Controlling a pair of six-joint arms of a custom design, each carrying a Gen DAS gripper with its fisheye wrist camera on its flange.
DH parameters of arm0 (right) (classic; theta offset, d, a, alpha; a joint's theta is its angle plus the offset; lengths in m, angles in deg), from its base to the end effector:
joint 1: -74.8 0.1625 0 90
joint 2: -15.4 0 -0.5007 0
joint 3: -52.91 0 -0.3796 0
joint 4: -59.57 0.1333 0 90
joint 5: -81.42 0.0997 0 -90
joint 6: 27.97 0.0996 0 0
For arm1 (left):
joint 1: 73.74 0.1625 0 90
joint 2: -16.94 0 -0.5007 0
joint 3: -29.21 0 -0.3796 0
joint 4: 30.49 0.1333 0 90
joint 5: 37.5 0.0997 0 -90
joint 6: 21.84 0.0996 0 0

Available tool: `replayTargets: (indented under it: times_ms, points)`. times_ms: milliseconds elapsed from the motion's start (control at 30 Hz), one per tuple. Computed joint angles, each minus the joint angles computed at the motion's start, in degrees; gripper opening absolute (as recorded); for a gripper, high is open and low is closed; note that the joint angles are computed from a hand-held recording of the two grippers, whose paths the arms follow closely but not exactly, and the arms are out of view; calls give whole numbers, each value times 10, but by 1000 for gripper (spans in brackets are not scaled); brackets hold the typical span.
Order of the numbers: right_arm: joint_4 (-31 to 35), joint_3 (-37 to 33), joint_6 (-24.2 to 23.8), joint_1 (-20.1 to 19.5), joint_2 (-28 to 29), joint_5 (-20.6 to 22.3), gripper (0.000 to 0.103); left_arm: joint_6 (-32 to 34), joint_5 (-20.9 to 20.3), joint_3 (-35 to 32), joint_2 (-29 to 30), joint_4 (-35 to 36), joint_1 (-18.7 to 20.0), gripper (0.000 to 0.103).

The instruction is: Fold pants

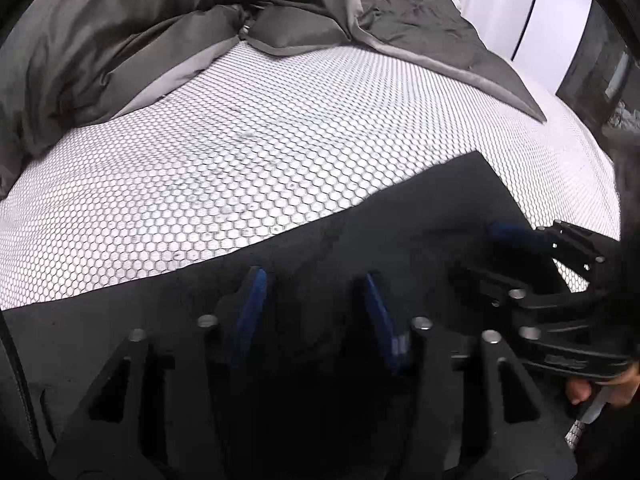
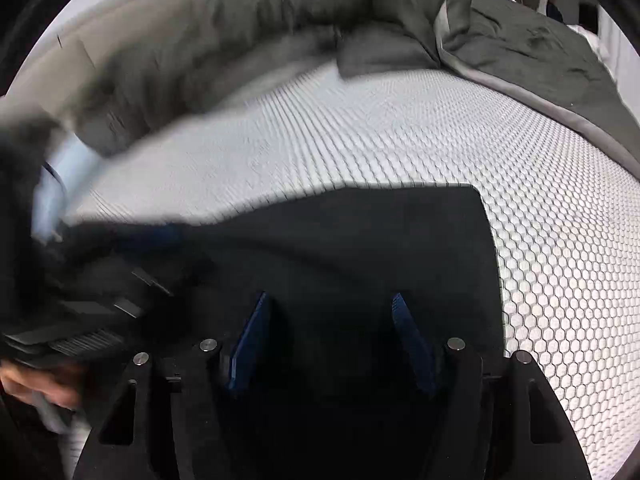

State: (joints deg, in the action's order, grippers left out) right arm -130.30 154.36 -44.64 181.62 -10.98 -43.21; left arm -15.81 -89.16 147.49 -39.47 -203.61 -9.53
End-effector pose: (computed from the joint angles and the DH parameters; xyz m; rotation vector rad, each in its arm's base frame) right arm 0.2677 -0.6203 -0.0144 0.5533 -2.4306 0.5478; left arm -0.0755 -0.6046 0.2082 0.5241 2.4284 -0.6060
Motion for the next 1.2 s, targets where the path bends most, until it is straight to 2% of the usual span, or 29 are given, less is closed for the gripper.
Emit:
replayTargets:
  times_ms: [100,133,167,233,300,367,400,433,467,567,633,667,767,867,933,967,1033,1100,1133,1200]
  points:
    - [-82,-14,-59,20,32,-135,68,-6,25,18,-18,-3,-11,43]
    - [-95,-12,-58,24,34,-155,68,-1,48,32,-25,-10,-21,43]
    - [-98,-2,-41,22,25,-150,68,4,53,46,-35,-15,-30,44]
    - [-85,28,-2,20,-3,-106,68,19,24,76,-56,-32,-40,58]
    - [-90,58,7,23,-26,-38,68,45,-6,113,-69,-63,-53,70]
    - [-77,83,10,26,-40,30,68,72,-10,128,-64,-66,-62,73]
    - [-64,89,2,27,-39,49,69,75,6,133,-54,-62,-65,73]
    - [-59,91,-5,27,-34,48,69,61,25,131,-46,-49,-63,73]
    - [-42,85,-11,30,-23,24,69,39,36,128,-41,-29,-55,73]
    - [-58,97,-27,35,-15,-51,69,44,58,154,-51,-71,-52,75]
    - [-75,120,-4,34,-38,-70,69,20,46,162,-74,-59,-49,79]
    - [-88,131,4,31,-47,-68,69,-1,38,165,-88,-47,-50,79]
    - [-127,179,31,24,-82,-9,69,-23,58,187,-102,-52,-77,78]
    - [-141,202,11,37,-83,44,69,2,21,217,-105,-88,-102,78]
    - [-134,202,4,44,-68,50,69,2,39,220,-86,-81,-110,78]
    - [-129,206,1,47,-60,36,69,-6,57,220,-78,-73,-109,78]
    - [-122,204,-17,53,-43,-24,68,-24,77,219,-66,-74,-99,78]
    - [-125,220,-4,50,-57,-30,68,-33,75,231,-75,-97,-95,79]
    - [-131,232,10,47,-69,-29,68,-49,94,242,-78,-101,-101,83]
    - [-158,253,24,48,-78,-69,69,-89,112,258,-100,-86,-113,83]
